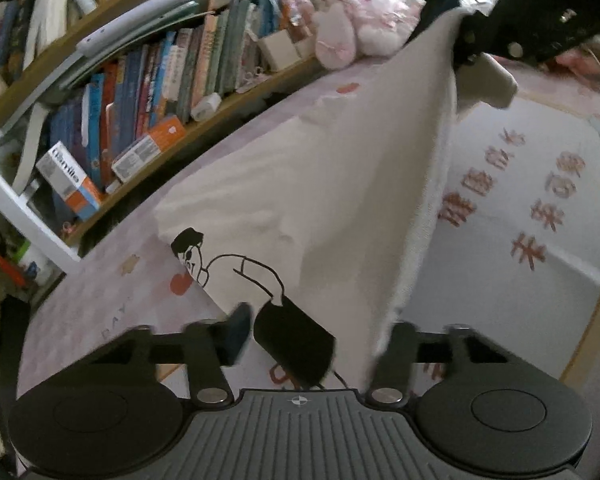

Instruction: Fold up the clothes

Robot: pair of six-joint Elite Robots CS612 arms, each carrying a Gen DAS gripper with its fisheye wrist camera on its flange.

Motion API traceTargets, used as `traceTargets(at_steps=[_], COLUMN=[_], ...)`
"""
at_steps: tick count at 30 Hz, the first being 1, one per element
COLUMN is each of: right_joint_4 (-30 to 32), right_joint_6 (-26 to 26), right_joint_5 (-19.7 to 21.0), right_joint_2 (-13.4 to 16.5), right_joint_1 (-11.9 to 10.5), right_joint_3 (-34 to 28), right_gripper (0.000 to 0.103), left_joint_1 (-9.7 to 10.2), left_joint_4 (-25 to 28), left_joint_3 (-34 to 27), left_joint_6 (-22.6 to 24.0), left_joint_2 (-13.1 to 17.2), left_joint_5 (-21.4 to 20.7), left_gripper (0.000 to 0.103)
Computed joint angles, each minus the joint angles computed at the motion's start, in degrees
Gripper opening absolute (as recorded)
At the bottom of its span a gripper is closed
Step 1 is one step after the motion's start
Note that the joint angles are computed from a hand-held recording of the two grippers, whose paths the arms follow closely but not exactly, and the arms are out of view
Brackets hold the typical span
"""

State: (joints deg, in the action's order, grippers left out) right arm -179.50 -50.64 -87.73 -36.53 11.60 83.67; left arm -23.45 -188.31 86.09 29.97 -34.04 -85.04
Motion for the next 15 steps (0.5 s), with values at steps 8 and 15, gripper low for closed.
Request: traceTargets(at_steps=[8,15], right_joint_4=[1.2,3.8], right_joint_6=[0.3,3.5], right_joint_5=[-2.6,-2.0], right_joint_2=[0.6,1.1], right_joint_1=[0.5,0.1], right_joint_3=[0.7,0.8], right_gripper=[0.027,0.022], left_joint_1=[-0.23,-0.19], left_joint_4=[-1.6,-1.0], left_joint_3=[0.5,0.3], left_joint_6=[4.0,5.5], left_joint_2=[-0.3,-0.3], left_joint_5=[-1.6,-2.2], left_gripper=[0.007,0.007])
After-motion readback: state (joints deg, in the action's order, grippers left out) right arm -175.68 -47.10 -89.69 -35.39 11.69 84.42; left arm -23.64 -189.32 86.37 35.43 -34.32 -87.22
